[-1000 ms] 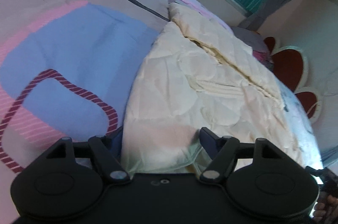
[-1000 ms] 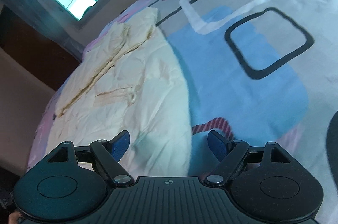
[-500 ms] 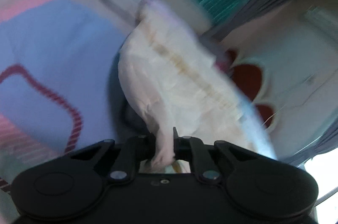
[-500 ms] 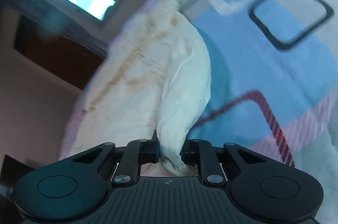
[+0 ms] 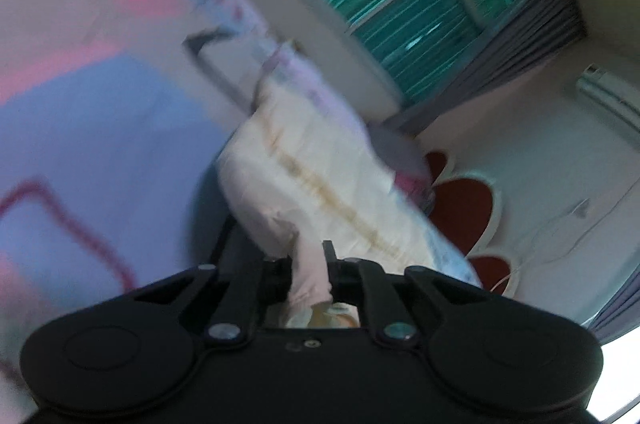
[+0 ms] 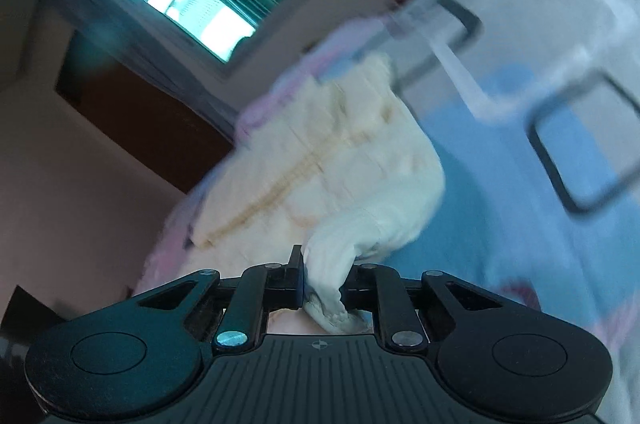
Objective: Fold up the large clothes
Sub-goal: 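Grasp the jacket hem with both tools and lift it, then carry the hem toward the collar with both tools and lower it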
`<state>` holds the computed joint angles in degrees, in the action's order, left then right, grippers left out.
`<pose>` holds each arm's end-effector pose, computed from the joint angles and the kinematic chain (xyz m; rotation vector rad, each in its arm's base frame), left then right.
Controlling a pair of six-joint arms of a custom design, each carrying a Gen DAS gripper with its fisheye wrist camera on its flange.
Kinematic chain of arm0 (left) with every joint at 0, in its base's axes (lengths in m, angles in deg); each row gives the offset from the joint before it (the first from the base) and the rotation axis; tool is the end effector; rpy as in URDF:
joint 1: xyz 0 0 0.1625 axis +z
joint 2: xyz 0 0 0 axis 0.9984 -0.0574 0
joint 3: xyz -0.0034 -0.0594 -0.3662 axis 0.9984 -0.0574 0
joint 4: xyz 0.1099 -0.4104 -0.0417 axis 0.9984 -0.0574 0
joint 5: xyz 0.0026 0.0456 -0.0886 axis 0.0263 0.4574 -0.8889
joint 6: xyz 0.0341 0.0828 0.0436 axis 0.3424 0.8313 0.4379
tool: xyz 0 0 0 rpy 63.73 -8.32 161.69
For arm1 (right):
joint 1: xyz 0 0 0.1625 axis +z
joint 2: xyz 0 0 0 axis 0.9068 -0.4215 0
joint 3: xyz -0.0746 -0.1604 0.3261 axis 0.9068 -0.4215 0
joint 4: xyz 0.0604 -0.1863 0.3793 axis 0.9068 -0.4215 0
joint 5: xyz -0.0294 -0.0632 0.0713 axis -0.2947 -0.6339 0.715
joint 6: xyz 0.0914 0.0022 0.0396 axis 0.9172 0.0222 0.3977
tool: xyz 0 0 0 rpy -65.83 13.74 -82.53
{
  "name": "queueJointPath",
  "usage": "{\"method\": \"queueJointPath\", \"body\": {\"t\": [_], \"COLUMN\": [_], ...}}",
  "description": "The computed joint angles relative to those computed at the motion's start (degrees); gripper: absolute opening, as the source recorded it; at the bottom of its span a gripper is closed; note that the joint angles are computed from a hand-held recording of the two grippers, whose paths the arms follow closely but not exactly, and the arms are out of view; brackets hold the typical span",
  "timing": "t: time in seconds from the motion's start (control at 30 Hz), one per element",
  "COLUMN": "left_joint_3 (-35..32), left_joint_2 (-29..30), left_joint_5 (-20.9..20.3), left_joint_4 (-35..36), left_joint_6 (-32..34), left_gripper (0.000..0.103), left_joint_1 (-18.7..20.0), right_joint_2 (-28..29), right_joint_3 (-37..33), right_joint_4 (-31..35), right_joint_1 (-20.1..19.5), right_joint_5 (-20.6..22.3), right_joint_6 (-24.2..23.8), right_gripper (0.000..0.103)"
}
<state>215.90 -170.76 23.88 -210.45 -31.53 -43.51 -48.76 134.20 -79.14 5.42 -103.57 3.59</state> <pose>-0.1394 -0.4033 0.2420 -0.0711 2.7070 -1.5532 0.0268 -0.4306 0.3889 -0.2049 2.8183 -1.1265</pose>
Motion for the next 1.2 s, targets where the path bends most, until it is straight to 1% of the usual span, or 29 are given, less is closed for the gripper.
{"method": "queueJointPath", "body": {"t": [0.07, 0.13, 0.2, 0.3, 0.4, 0.5, 0.53, 0.6, 0.7, 0.73, 0.77, 0.8, 0.83, 0.87, 0.9, 0.93, 0.97, 1.0, 1.07, 1.13, 1.17, 1.2], "left_joint_3": [-2.88, -6.85, -12.53, -21.83, -31.10, -42.36, -44.25, -51.83, -61.50, -64.92, -66.94, -69.05, -70.87, -71.22, -71.22, -71.34, -71.17, -71.03, -71.77, -74.39, -75.99, -77.52], "left_joint_2": [1.97, 4.62, 8.34, 14.73, 20.82, 28.35, 29.40, 34.15, 40.77, 43.10, 44.28, 45.72, 47.01, 47.65, 48.23, 48.49, 48.23, 47.73, 47.26, 47.41, 47.75, 48.12], "left_joint_5": [-0.12, -1.55, -4.22, -8.22, -11.69, -14.93, -15.16, -16.22, -16.24, -16.05, -15.41, -14.71, -13.65, -12.14, -9.84, -8.43, -8.52, -9.35, -10.44, -11.71, -12.17, -12.82], "left_joint_4": [-2.42, -4.27, -5.23, -5.43, -3.85, -0.02, 1.25, 5.35, 10.57, 12.68, 14.29, 15.71, 16.66, 15.34, 12.83, 11.77, 12.27, 13.71, 18.12, 26.12, 30.06, 33.62], "left_joint_6": [2.91, 7.22, 11.27, 16.05, 18.35, 21.03, 21.15, 21.88, 21.39, 21.17, 20.73, 19.36, 17.47, 16.95, 18.24, 19.84, 20.83, 21.02, 22.04, 23.15, 23.51, 23.95], "left_gripper": [0.008, 0.008, 0.008, 0.008, 0.008, 0.008, 0.008, 0.008, 0.008, 0.011, 0.016, 0.030, 0.053, 0.062, 0.077, 0.080, 0.080, 0.079, 0.078, 0.076, 0.076, 0.074], "left_joint_1": [-0.13, 0.74, 2.63, 5.97, 9.15, 12.79, 13.30, 15.55, 18.38, 19.41, 20.13, 20.92, 21.60, 21.80, 21.75, 21.81, 22.25, 22.77, 23.67, 24.55, 24.85, 25.18], "right_joint_2": [3.36, 6.98, 12.41, 19.68, 29.31, 39.31, 42.78, 50.44, 60.86, 62.98, 65.63, 67.51, 67.99, 68.28, 68.68, 68.93, 69.23, 69.77, 71.42, 73.57, 75.41, 77.18], "right_joint_3": [-2.89, -6.36, -11.10, -18.64, -29.23, -40.84, -44.90, -54.39, -67.89, -70.42, -73.78, -75.57, -74.97, -74.62, -74.96, -75.59, -76.14, -76.96, -79.82, -83.23, -85.69, -88.70], "right_joint_4": [-2.45, -4.53, -7.41, -8.82, -8.60, -7.30, -6.57, -4.07, 0.21, 0.55, 1.33, -0.30, -4.32, -7.20, -7.67, -6.49, -5.71, -4.71, -1.25, 1.62, 2.95, 5.35], "right_joint_1": [2.59, 4.68, 7.03, 9.94, 12.84, 14.43, 14.55, 15.01, 15.12, 14.96, 14.93, 14.89, 14.87, 14.62, 14.29, 13.95, 13.85, 13.93, 13.99, 13.94, 14.02, 14.02], "right_joint_5": [-0.22, -0.19, -0.63, -1.83, -4.10, -6.18, -6.59, -8.18, -10.52, -11.05, -12.17, -13.33, -14.44, -14.09, -14.03, -13.97, -14.89, -17.00, -19.87, -22.02, -22.94, -23.81], "right_joint_6": [1.91, 3.92, 6.56, 8.95, 10.13, 11.68, 12.26, 13.85, 15.17, 14.82, 15.10, 15.92, 16.06, 14.72, 14.58, 14.28, 12.49, 9.56, 5.97, 3.69, 3.09, 2.64], "right_gripper": [0.014, 0.014, 0.014, 0.014, 0.014, 0.015, 0.014, 0.015, 0.015, 0.018, 0.043, 0.084, 0.093, 0.095, 0.095, 0.095, 0.095, 0.094, 0.094, 0.094, 0.094, 0.094]}}
